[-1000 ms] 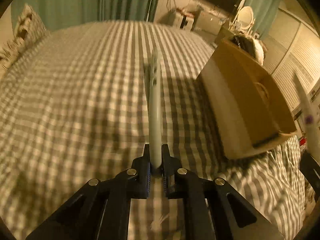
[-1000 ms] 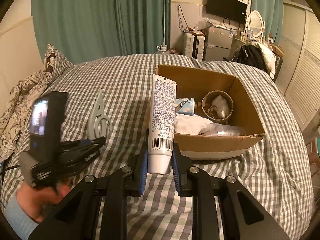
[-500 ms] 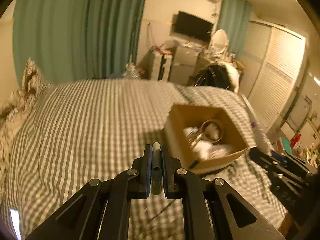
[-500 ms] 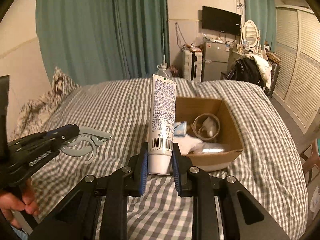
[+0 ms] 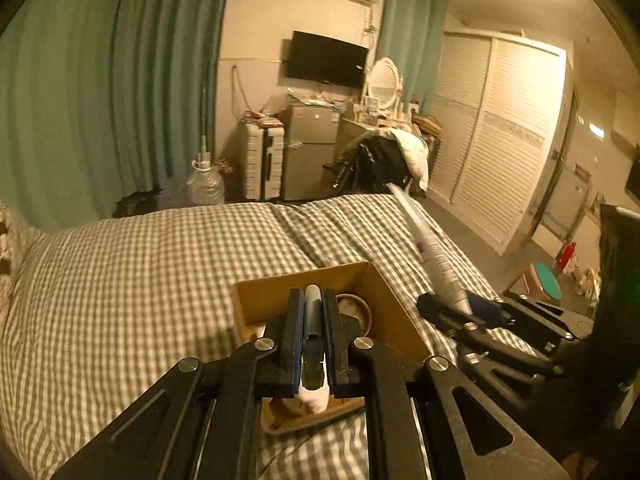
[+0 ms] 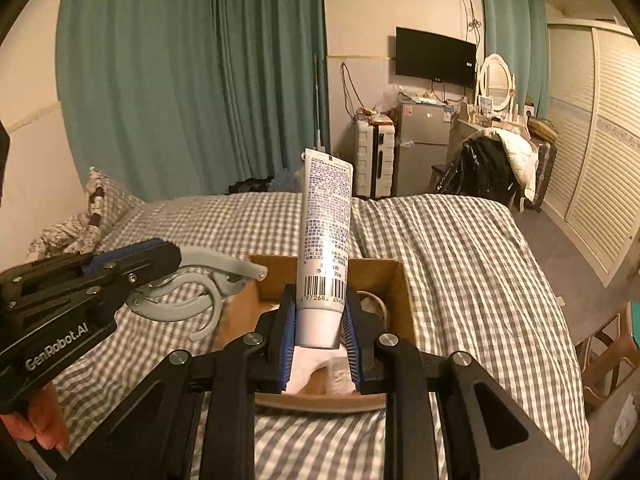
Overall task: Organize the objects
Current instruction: 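Grasp the grey hook with the left tool while the right tool lowers the tube into the box, then release the grey hook into the box with the left tool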
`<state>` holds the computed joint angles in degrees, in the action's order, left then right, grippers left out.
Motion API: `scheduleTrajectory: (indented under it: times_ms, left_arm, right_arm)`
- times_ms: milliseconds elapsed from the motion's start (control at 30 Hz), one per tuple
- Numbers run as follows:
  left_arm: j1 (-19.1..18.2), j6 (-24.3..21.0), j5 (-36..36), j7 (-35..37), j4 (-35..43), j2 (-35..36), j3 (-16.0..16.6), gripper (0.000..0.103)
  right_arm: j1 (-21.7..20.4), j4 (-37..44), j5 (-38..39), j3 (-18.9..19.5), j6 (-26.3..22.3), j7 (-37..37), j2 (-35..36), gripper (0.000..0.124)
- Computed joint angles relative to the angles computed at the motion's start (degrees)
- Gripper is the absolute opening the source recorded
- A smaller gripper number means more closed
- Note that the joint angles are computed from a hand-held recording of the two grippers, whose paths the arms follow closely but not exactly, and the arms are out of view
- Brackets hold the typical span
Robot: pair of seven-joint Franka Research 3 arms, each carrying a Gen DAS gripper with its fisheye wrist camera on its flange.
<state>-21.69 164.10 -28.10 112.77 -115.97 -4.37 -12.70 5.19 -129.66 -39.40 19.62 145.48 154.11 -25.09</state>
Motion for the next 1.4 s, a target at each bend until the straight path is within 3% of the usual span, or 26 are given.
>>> scheduleTrajectory:
  times_ms: [233,367,467,533,600,633,733,833,900,1067,1167,1333,1400]
  left_arm:
    - [1.94,-1.55,16.65,-12.66,7.74,9.74,-2.79,0.008]
    - [3.25,-2.7,21.04,-15.23,10.43,13.19,-3.91,0.008]
    - [4.75,-3.22,20.39,-14.89,10.98,14.17,-5.35,0.008]
    - [5.47,-3.13,19.43,-14.61,11.24,14.32,-6.08,0.01]
    - [5.92,-4.02,19.14,-14.51,11.13,13.87,-6.21,0.011]
    - [5.58,-4.76,20.58,-15.76,11.55,13.96,-5.7,0.011]
    - [5.56,-5.91,22.46,-17.44,11.29,12.77,-5.11,0.013]
    - [5.97,-5.69,21.94,-17.55,9.31,10.19,-4.7,0.033]
    - [5.86,-4.57,22.43,-18.94,7.64,7.95,-4.05,0.062]
    - [5.74,-3.72,21.72,-19.82,4.16,1.48,-2.01,0.067]
    - [5.45,-2.51,21.98,-20.33,1.36,-3.15,-0.43,0.083]
    - [4.19,-1.6,22.19,-20.64,-2.32,-9.83,2.8,0.087]
    - [4.13,-0.99,22.65,-21.32,-3.85,-12.65,3.88,0.096]
  right_arm:
    - [-1.05,-1.78,0.69,-3.35,4.08,-1.29,3.82,0.021]
    - [-1.51,-3.27,1.48,-4.93,7.64,-0.89,5.47,0.021]
    - [-1.88,-4.45,2.13,-5.26,9.51,-0.74,5.7,0.022]
    - [-2.4,-4.86,2.34,-5.21,10.09,-0.42,5.7,0.025]
    - [-3.08,-5.21,2.1,-4.83,10.1,0.44,5.27,0.046]
    - [-3.54,-5.3,1.6,-4.38,10.17,1.26,5.02,0.05]
    - [-3.9,-5.29,1.39,-3.67,8.95,1.99,3.76,0.053]
    - [-3.76,-4.52,1.52,-2.94,6.14,1.75,2.37,0.057]
    - [-3.56,-4.0,1.48,-2.39,4.27,1.73,0.91,0.061]
    - [-2.74,-1.44,1.36,0.02,-1.35,1.17,-2.28,0.072]
    - [-2.2,0.71,0.68,1.66,-4.48,1.16,-4.22,0.078]
    - [-1.48,5.09,-0.48,4.27,-8.55,0.61,-5.66,0.086]
    - [-1.07,6.65,-1.05,5.29,-9.45,0.65,-6.32,0.092]
